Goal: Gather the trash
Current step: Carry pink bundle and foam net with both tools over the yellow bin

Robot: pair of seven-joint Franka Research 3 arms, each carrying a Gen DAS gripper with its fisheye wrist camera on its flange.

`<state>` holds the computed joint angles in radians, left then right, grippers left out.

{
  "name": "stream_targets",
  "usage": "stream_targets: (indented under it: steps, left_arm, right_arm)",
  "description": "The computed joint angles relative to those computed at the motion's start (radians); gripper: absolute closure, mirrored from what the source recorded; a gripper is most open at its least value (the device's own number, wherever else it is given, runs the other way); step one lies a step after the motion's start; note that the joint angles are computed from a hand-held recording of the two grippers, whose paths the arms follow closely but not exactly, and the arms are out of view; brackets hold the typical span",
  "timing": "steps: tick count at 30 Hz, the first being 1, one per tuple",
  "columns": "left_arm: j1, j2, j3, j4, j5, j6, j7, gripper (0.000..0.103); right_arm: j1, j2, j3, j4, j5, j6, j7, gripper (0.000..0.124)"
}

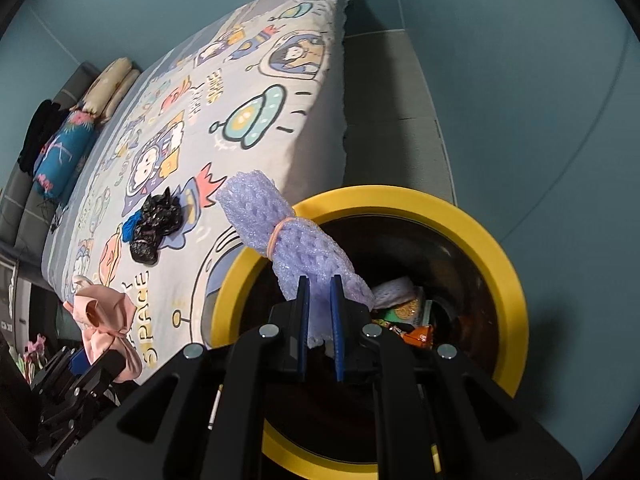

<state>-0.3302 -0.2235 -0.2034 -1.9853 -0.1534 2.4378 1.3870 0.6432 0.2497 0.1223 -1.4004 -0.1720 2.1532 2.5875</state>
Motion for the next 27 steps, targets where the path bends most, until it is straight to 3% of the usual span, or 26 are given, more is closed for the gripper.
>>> stream_targets:
  steps: [6,18,27]
  left_arm:
    - [-0.017,0.028,-0.010,0.022,-0.025,0.010,0.015,0.068]
    - [-0.020,0.110,-0.029,0.080,-0.073,-0.067,0.048,0.068]
    - [-0.015,0.141,-0.046,0.095,-0.086,-0.076,0.059,0.065]
  right_arm:
    - [-0.013,-0.045,-0.002,-0.076,-0.014,0.026,0.042,0.114]
    - [-0.053,-0.079,0.013,-0.177,0.051,0.083,0.035,0.114]
    - [-0.075,-0.103,0.018,-0.225,0.071,0.111,0.040,0.114]
